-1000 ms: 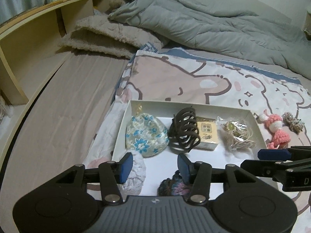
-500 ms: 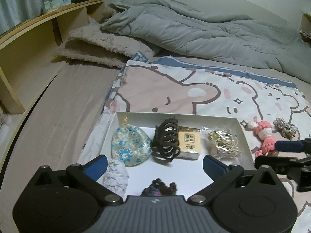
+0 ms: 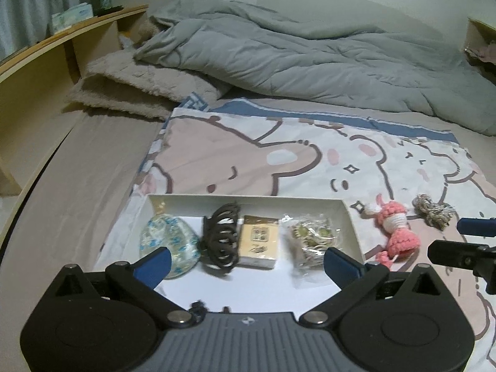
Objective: Organize objects
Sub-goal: 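Move both open tools back toward the pink bunny and rope knot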
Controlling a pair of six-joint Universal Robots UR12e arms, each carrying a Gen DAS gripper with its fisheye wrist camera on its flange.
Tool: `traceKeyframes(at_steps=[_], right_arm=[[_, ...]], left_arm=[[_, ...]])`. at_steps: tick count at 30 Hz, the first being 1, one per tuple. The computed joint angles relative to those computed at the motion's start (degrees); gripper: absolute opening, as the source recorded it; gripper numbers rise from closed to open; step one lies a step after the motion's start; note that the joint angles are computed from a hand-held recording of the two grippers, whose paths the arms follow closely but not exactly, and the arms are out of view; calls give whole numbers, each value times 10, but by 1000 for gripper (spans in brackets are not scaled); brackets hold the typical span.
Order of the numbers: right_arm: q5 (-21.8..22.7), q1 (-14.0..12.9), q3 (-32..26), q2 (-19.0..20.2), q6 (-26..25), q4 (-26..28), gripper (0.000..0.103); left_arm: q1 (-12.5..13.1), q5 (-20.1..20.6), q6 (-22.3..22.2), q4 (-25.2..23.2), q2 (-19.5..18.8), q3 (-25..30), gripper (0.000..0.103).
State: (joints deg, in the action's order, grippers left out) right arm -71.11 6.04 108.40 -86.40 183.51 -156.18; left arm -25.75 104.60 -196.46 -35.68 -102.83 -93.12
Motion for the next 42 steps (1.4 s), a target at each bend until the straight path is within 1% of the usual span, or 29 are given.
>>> traceKeyframes(at_steps=[6, 13, 18, 24, 33, 37, 42], right_arm=[[-23, -19, 12, -12, -10, 4, 103], [-50, -39, 27, -25, -30, -9, 103], [-51, -55, 34, -33, -26, -14, 103], [-65, -70, 43, -38, -35, -22, 103], [-78, -90, 52, -39, -41, -38, 103], [-73, -99, 54, -38, -39, -46, 103], [-72, -108, 57, -33, -48, -60, 103]], left_arm=[[-13, -4, -1, 0, -15, 18, 103], [-28, -8, 7, -5, -35, 43, 103], [-40, -4, 11, -10, -50, 62, 103], [-50, -16, 22, -12, -65, 78, 103], [-59, -35, 6, -5, -84, 100, 103], [-63, -38, 4, -7, -95, 111, 103], [-67, -44, -1, -4, -109, 122, 103]])
